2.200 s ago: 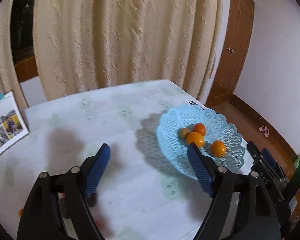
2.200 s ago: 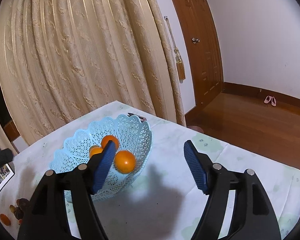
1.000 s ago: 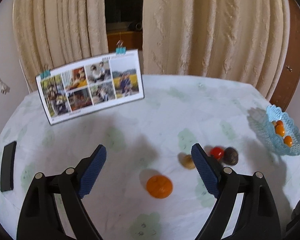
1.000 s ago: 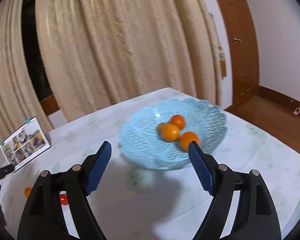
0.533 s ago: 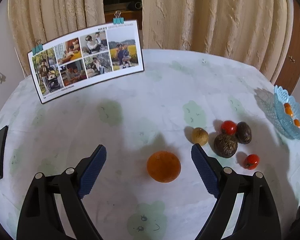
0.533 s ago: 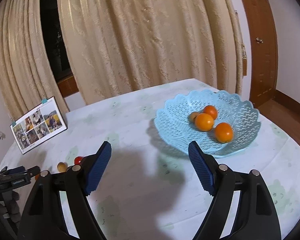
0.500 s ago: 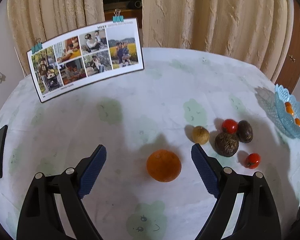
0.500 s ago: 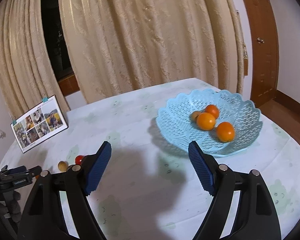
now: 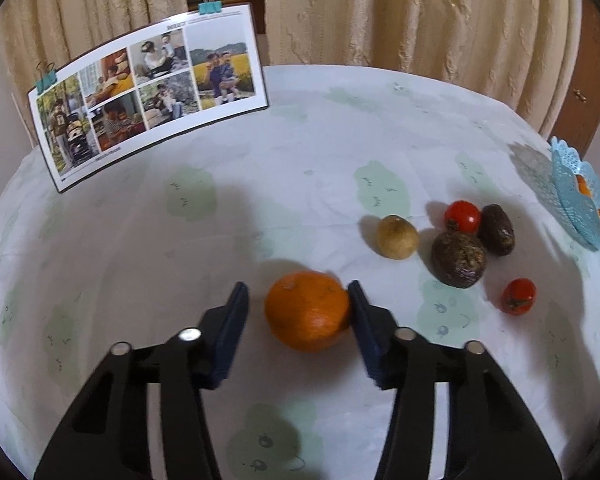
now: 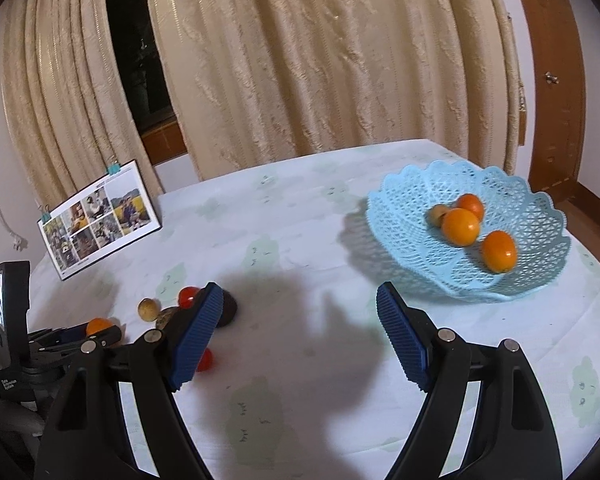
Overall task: Organize fruits
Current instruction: 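Close the left tool around a mandarin and lift it, then grasp the dark brown round fruit with the right tool and lift it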
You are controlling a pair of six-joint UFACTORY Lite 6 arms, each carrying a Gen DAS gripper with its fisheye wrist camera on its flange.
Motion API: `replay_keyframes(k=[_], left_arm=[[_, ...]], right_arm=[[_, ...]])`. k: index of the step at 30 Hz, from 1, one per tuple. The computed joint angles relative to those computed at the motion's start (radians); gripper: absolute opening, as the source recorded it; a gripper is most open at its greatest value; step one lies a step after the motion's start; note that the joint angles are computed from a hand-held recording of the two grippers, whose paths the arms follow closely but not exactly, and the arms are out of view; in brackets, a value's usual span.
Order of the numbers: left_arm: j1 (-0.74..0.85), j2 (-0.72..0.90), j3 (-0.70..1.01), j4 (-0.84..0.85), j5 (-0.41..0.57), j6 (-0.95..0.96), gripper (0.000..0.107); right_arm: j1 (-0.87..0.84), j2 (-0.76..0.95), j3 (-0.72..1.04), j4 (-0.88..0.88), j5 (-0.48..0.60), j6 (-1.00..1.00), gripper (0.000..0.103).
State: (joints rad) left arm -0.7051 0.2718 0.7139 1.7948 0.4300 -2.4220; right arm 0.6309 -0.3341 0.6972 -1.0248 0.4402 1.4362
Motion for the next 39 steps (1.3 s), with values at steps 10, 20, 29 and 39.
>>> replay_keyframes(k=[10, 20, 29, 39], left_arm=[[-0.012, -0.091, -0.050, -0.017, 0.007, 0.006, 0.041], [-0.029, -0.207, -0.106, -0.078, 0.040, 0.056, 0.041], [-0.014, -0.304, -0.155, -0.123, 0.059, 0.092, 0.041], [-0.006, -0.340, -0.173, -0.131, 0.046, 0.095, 0.041]], right_arm=[[-0.009, 0.172, 0.122, 0.204, -0.091, -0.221, 0.081], [-0.036, 0.391, 0.281, 0.567, -0.164, -0.576, 0.081], [0.081, 0.515, 0.375, 0.502, -0.174, -0.558, 0.076], [-0.024, 0.597, 0.423, 0.689, -0.177, -0.709, 0.062]])
